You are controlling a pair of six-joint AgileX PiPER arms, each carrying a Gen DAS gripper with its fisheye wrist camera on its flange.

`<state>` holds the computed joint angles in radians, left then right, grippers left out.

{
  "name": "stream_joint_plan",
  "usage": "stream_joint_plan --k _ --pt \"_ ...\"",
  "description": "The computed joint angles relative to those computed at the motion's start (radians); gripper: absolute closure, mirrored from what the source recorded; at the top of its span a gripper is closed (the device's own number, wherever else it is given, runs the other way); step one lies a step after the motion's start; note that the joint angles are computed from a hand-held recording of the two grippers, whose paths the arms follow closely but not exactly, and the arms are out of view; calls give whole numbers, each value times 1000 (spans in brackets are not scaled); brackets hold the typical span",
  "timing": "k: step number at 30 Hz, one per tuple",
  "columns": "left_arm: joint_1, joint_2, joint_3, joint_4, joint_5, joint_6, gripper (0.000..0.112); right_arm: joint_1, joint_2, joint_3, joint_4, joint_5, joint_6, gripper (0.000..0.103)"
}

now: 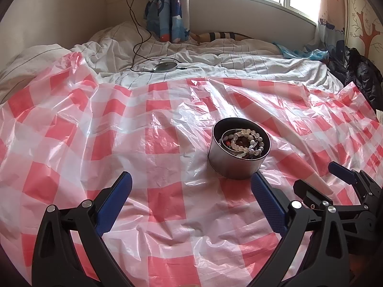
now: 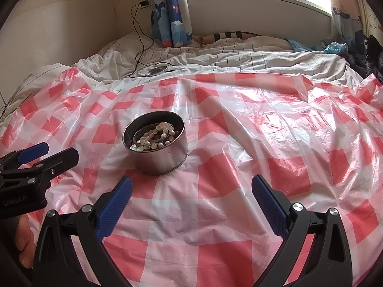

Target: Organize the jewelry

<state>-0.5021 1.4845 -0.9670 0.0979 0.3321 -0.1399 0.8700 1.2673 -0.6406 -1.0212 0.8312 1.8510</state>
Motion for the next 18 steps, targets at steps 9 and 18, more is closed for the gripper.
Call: stream_joint_plan --k 9,18 --pt "4 5 -2 -31 3 27 17 1 2 -1 0 1 1 8" --pt "6 3 2 -65 -5 70 17 0 5 -3 1 -2 2 8"
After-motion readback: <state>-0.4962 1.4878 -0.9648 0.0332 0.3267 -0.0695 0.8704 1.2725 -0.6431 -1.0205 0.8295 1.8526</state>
